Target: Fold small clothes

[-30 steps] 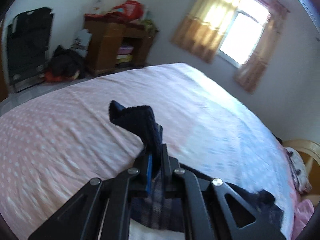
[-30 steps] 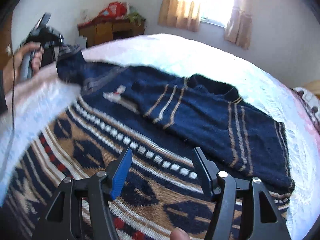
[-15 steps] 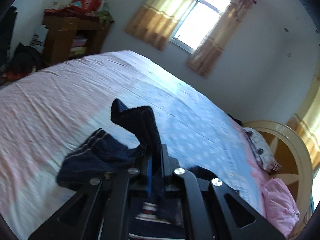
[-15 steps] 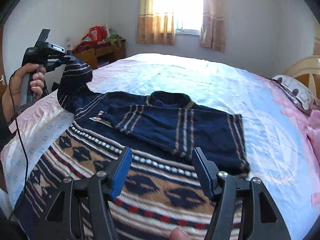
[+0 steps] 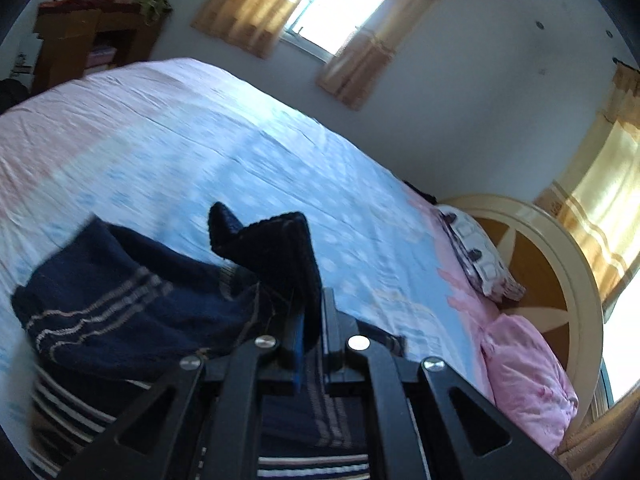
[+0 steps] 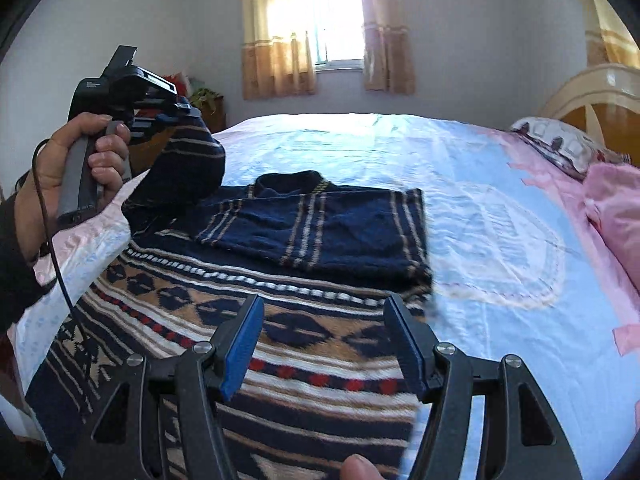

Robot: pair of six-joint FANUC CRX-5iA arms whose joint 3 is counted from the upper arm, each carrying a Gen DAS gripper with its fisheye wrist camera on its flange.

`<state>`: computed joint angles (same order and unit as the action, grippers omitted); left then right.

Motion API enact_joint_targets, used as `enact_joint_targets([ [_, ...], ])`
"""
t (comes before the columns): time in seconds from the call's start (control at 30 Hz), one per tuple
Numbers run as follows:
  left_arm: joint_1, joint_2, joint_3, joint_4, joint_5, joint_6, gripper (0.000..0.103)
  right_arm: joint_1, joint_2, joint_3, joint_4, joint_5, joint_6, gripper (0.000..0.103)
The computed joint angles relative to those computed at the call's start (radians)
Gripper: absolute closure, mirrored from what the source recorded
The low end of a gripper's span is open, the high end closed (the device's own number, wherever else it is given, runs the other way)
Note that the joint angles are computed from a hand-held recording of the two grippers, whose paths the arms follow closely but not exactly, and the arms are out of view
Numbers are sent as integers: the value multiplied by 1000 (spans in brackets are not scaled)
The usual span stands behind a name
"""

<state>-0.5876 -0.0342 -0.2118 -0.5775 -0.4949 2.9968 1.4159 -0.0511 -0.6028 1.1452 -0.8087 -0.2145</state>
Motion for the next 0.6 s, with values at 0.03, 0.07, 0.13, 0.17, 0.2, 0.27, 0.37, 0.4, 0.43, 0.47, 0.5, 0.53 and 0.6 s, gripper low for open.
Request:
enact_joint_targets([
  [0.03,-14,26,22,3,-1,-2,97,-4,-5,-11,5,2,-17,40],
  [0.07,-24,51,41,4,-2,-4,97,-9,-14,-27,11,5,-41,40],
  [0.13,-51,109,93,0,-17,-6,97,-19,-28,-47,16,21,-72,40],
  [0.17,-58,134,113,8,-20,-15,97,-23,-36,-56,18,31,-86,40],
  [0.2,-64,153,125,16,-20,-21,97,-25,-38,-59,22,35,-93,40],
  [0.27,-78,200,159,33,-29,-35,97,-27,-38,-65,37,38,-109,40],
  [0.37,-98,253,199,41,-49,-54,96,-26,-32,-67,46,44,-111,40],
  [0.4,-106,274,219,39,-67,-66,96,-25,-28,-66,45,45,-105,40],
  [0.43,-112,285,231,39,-88,-72,94,-24,-24,-64,44,44,-100,40],
  [0.47,-115,295,241,46,-106,-84,91,-24,-21,-63,43,48,-95,40],
  [0.5,-118,303,245,59,-113,-106,90,-22,-20,-63,42,49,-93,40],
  [0.53,-121,308,250,74,-124,-138,86,-22,-18,-63,40,51,-91,40],
  [0.6,-137,310,262,65,-146,-184,81,-27,-20,-66,36,63,-93,40],
])
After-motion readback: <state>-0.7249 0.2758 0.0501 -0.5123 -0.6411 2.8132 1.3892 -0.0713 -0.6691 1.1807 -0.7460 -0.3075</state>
